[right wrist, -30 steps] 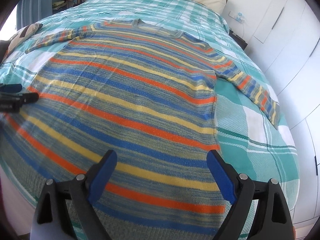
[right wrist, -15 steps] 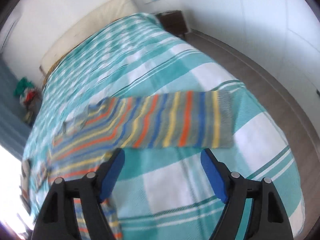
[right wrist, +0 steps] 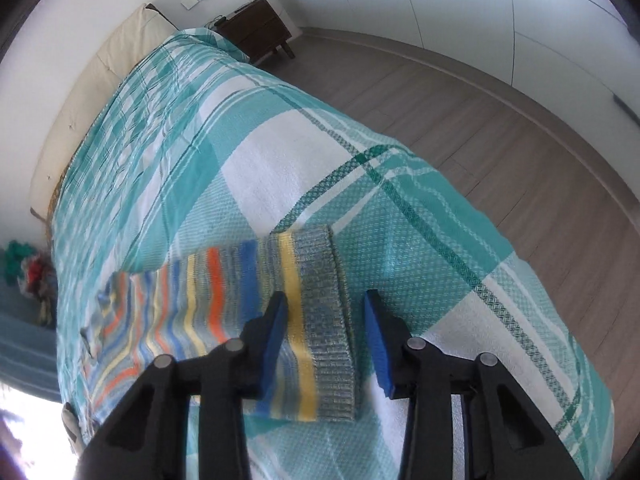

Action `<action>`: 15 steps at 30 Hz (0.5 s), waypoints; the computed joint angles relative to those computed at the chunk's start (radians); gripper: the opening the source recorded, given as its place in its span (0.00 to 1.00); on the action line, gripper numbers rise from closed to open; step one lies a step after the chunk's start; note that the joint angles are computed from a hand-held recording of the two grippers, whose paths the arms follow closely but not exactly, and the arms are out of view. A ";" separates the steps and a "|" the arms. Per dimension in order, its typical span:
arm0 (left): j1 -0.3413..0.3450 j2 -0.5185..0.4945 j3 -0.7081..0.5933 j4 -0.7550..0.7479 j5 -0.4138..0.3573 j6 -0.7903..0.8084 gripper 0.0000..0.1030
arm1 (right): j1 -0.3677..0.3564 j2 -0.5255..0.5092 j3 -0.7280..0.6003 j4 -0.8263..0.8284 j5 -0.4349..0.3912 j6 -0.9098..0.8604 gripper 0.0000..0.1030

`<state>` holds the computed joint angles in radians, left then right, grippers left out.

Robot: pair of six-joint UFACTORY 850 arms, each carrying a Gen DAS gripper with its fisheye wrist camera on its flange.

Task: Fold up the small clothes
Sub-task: 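Fold the sleeve across the sweater body with the right gripper and release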

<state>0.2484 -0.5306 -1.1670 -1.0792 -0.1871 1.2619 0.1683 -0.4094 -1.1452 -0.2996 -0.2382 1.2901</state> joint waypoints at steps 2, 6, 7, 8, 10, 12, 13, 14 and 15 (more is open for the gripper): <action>-0.004 0.000 0.002 0.003 0.010 0.002 0.99 | 0.003 -0.015 -0.016 0.037 -0.038 -0.060 0.04; -0.002 -0.001 0.000 0.007 0.002 -0.008 0.99 | 0.067 -0.029 -0.118 -0.240 -0.289 0.123 0.03; -0.002 0.000 -0.001 0.005 0.000 -0.009 0.99 | 0.097 -0.040 -0.166 -0.307 -0.371 0.121 0.03; -0.001 0.001 0.001 -0.001 -0.003 -0.006 0.99 | 0.131 -0.050 -0.212 -0.374 -0.439 0.110 0.03; -0.001 0.000 -0.001 -0.004 -0.007 -0.008 0.99 | 0.195 -0.072 -0.307 -0.457 -0.514 0.048 0.03; 0.000 0.000 -0.003 -0.006 -0.016 -0.010 0.99 | 0.235 -0.095 -0.398 -0.435 -0.478 -0.040 0.03; 0.001 0.000 -0.004 -0.006 -0.021 -0.011 0.99 | 0.245 -0.117 -0.454 -0.383 -0.444 -0.104 0.03; 0.003 0.000 -0.006 -0.008 -0.028 -0.009 0.99 | 0.252 -0.142 -0.507 -0.310 -0.395 -0.172 0.03; 0.005 0.001 -0.006 -0.013 -0.036 -0.003 0.99 | 0.258 -0.170 -0.559 -0.225 -0.347 -0.240 0.03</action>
<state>0.2539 -0.5300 -1.1731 -1.0924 -0.2230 1.2593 0.4258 -0.5794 -1.7043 -0.5241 -0.5850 1.0499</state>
